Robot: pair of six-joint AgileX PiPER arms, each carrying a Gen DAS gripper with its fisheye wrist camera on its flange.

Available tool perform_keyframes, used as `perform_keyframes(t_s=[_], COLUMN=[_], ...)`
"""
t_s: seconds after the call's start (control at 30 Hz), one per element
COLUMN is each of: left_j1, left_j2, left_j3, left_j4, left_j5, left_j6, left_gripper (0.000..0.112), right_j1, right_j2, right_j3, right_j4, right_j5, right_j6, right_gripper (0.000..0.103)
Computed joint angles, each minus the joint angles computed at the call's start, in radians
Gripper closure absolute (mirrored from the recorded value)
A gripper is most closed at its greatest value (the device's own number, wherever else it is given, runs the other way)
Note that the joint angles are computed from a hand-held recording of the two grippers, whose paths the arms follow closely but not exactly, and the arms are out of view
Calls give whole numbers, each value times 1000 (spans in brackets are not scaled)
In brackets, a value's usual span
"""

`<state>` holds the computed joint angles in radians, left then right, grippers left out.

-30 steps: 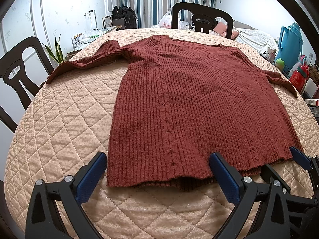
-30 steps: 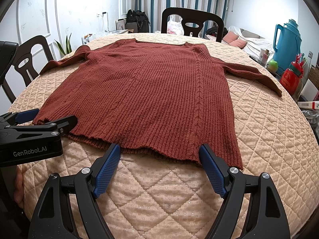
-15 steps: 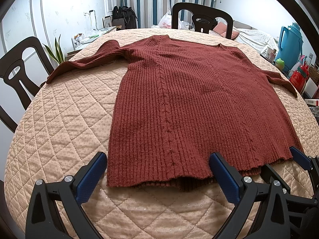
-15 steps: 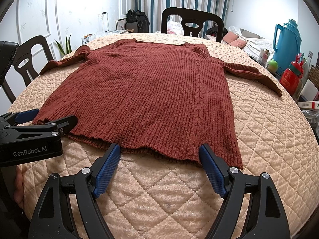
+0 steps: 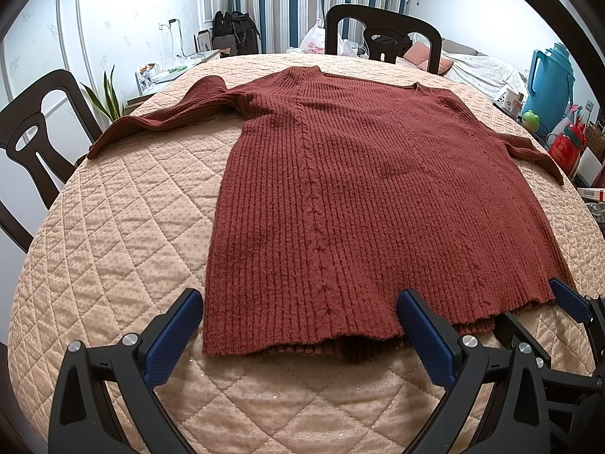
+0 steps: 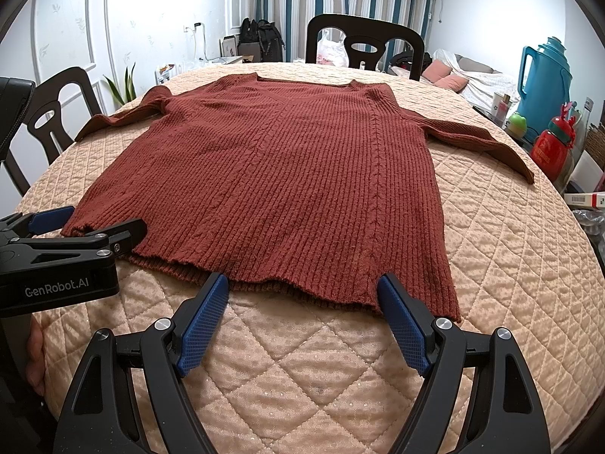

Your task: Fold small clothes

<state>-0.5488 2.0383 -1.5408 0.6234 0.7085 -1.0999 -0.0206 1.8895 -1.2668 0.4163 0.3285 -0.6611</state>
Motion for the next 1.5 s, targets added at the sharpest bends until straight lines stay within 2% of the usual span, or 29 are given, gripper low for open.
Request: perform_keyframes(t_s=[0.07,0.17,0.2,0.3,0.37,0.5,0.6,0.7,0.73,0.77,0.83,0.93,1.03,1.17,1.33,1.4,1.5], left_j1=[2,23,36,94,119,130,164,215,246,261,295,376,417,463,548,566,609], left_j2=[-2,-37,-55,-134,-178,-247,-285,-300,-295,-287,-275,-244,-209,-145,-104,-65,-7], left_j3=[2,52,77,198,256,314,326,307,293,273,254,217,175,98,52,-8,-83], left_j4=[-7,-42,-70,-162,-156,62,124,87,40,24,55,-79,-88,-147,-406,-443,-665], left_j5=[-7,-75,-110,-279,-335,-323,-298,-279,-293,-275,-264,-303,-278,-254,-311,-281,-253], left_j6=[7,41,65,91,49,-162,-207,-148,-87,-67,-80,37,37,99,237,249,407], left_gripper=[9,9,9,9,9,9,9,9,9,9,9,9,10,10,15,19,20], right_j1=[2,-7,-15,-25,-28,-32,-20,5,12,15,34,69,86,116,141,149,154], right_j2=[3,3,-2,-31,-50,-80,-85,-60,-40,-22,18,70,157,257,385,431,521], right_j3=[1,-23,-24,-2,11,1,-49,-120,-163,-196,-274,-356,-487,-641,-860,-944,-1113], right_j4=[-5,-4,30,126,191,316,374,342,330,333,314,262,236,192,142,109,68], right_j5=[-1,35,50,64,58,89,113,120,144,166,203,221,316,376,471,507,598], right_j6=[0,-1,-36,-136,-205,-356,-429,-395,-374,-370,-339,-316,-279,-211,-120,-77,-10], right_gripper=[22,22,22,22,22,22,22,22,22,22,22,22,22,22,22,22,22])
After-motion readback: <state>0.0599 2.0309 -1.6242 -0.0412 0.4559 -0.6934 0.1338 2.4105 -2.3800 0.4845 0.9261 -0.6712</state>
